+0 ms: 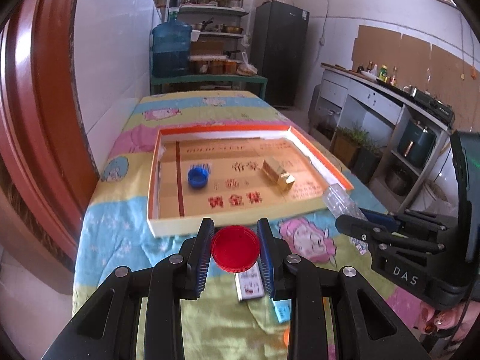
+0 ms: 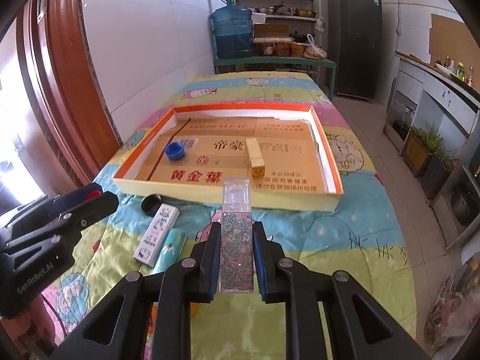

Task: Organize rigid objects
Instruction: 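Carry the red cap and glitter bottle over the cardboard tray with both tools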

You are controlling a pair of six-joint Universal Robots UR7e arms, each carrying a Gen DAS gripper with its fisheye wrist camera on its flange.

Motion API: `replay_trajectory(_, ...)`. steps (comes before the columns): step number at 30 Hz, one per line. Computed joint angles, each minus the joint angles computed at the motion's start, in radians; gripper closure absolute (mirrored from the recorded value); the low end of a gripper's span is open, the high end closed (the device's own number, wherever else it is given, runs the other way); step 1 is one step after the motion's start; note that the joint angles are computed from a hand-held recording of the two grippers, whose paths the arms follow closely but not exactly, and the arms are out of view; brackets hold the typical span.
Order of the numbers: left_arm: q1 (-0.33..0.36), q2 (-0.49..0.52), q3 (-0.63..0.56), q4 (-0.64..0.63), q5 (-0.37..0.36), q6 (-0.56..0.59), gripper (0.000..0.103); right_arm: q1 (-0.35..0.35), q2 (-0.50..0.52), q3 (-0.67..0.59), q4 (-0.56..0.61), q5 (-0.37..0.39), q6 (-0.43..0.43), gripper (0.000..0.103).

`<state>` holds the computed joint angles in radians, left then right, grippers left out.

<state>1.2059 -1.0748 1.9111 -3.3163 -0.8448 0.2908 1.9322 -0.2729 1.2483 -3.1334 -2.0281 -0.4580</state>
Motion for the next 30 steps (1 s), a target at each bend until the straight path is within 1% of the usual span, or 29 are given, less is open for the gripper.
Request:
replay_trajectory(9, 0.005, 0.036, -0.101, 0.047, -0.021, 0.005, 0.073, -0.005, 0.021, -0.077, 0.016, 0.02, -0.01, 0.083)
replay_trajectory(20, 0.027, 0.119, -0.264, 0.118, -0.042, 0.015, 0.073, -0.022, 0.069, -0.214, 0.057, 0.017, -0.018, 0.083)
replay_trajectory(30, 0.057, 0.203, -0.406, 0.205, -0.06, 0.002, 0.073, -0.043, 0.145, -0.384, 0.149, 0.008, -0.01, 0.083)
